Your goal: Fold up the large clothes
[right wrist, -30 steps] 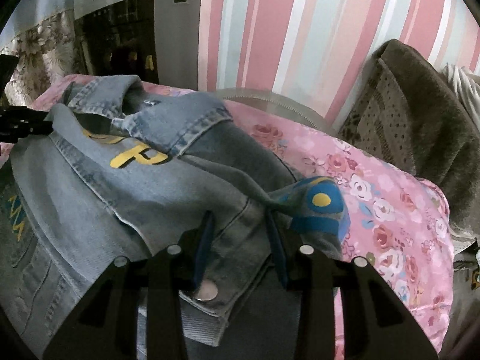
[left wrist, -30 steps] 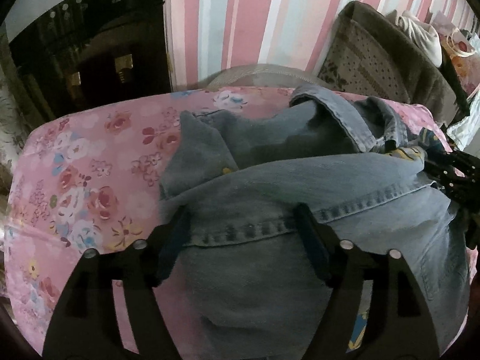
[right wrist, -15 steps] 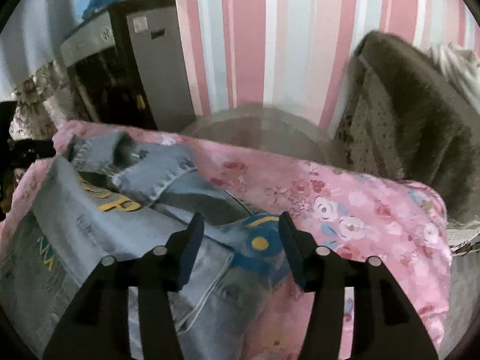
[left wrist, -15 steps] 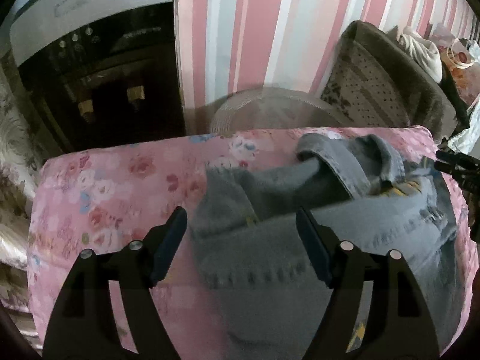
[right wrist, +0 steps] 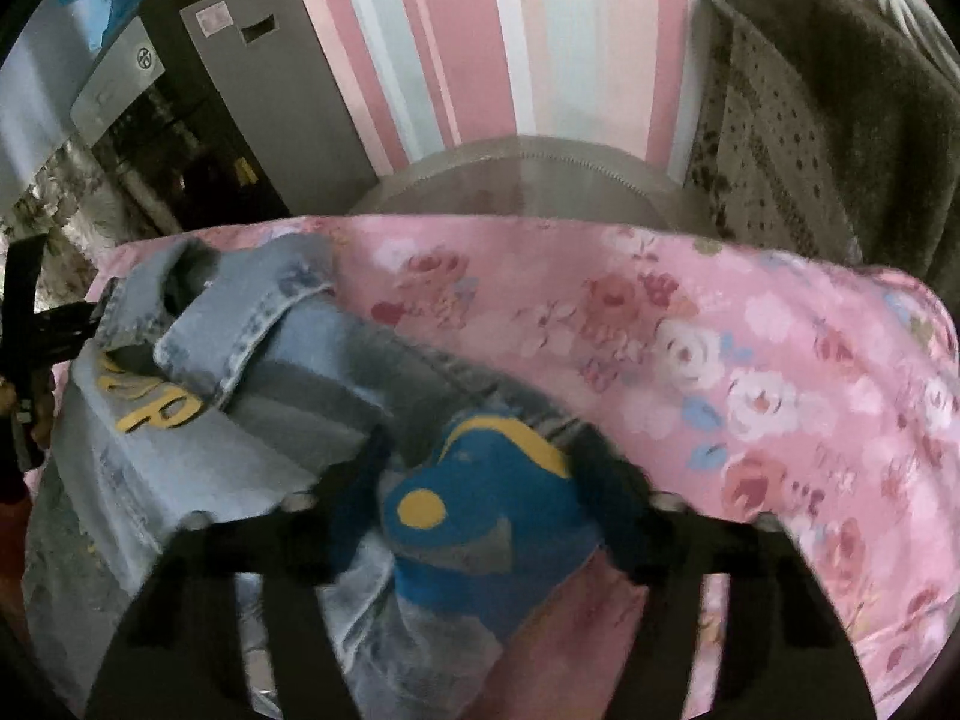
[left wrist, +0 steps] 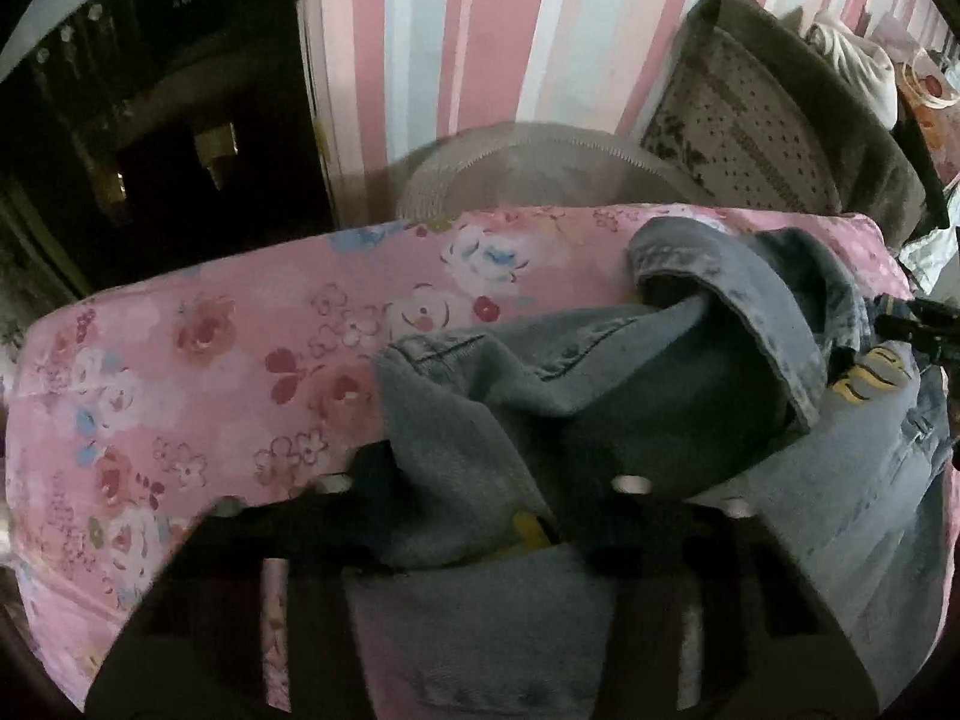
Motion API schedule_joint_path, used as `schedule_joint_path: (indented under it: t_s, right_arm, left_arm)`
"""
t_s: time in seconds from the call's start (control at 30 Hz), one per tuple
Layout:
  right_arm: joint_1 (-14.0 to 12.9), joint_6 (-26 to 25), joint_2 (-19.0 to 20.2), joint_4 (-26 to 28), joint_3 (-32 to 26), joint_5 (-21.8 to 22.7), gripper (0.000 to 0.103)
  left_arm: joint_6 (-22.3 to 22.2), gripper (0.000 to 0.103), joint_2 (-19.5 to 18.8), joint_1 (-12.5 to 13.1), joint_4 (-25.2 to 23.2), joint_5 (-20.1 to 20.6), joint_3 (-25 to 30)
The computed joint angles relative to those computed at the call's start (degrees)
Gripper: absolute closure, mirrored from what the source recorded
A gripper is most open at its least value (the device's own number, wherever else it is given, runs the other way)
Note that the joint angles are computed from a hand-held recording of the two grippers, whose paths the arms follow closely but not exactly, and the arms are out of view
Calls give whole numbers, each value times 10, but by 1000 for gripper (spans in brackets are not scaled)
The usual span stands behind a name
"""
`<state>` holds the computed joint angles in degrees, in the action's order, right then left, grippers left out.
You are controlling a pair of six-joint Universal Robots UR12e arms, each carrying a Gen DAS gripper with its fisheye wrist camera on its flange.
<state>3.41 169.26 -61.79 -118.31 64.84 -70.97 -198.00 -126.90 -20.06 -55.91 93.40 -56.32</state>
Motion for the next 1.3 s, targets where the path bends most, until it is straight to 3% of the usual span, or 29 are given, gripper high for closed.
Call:
schedule_joint_path:
  t_s: [0.07,0.17,0.3,0.33,0.4,0.47,0.5,0.57,0.73,0.77,0.83,0.87,0.9,1.07,1.23,1.3]
  right_arm:
    - [8,-27,-14,-44,20,-21,75]
    - [20,-61,-37,-133,51,-43,80]
    - [36,-110,-62,-279,95,-113,82]
    - [40,-117,-61,-303,99,-134,82]
    - [40,-110,-51,-289,91,-151,82]
    - [36,-98,-35,-244,76,-154,82]
    - [38,-101,-27,-225,71,-164,82]
    - [40,-95,-14,-199,65,-175,81]
    - [23,-29,-11,-157,43,-126,65]
    - [20,-22,-15,-159,44,-114,64]
    - [12,-8,-26,-166,52,-82,58]
    - [10,-2,-33,-176,59,-71,54]
    - [8,3,-41,-188,67,-67,52]
    - [12,-11,-81,-239,113,-45,49]
    - [34,-74,-95,-199,133,-26,49]
    - [43,-87,-92,-179,135,-33,50]
  left_arm:
    - [-10,95,10,-1,32,-8,-18]
    - [3,97,26,-13,85,32,-40]
    - [44,97,53,-30,197,79,-86]
    - [50,97,54,-31,203,92,-88]
    - [30,96,51,-24,185,87,-87]
    - [-4,96,43,-11,144,61,-84]
    - [-13,94,34,-8,112,70,-76]
    - [-35,93,30,1,99,38,-79]
    - [-25,91,22,-12,68,79,-52]
    - [-24,86,22,-13,67,85,-49]
    - [-22,60,28,-17,70,102,-52]
    - [-25,36,32,-20,81,115,-57]
    - [-28,25,37,-22,94,127,-63]
    - [-28,21,63,-29,114,110,-87]
    - [-9,18,63,-47,105,76,-91]
    - [-4,18,54,-55,84,88,-83]
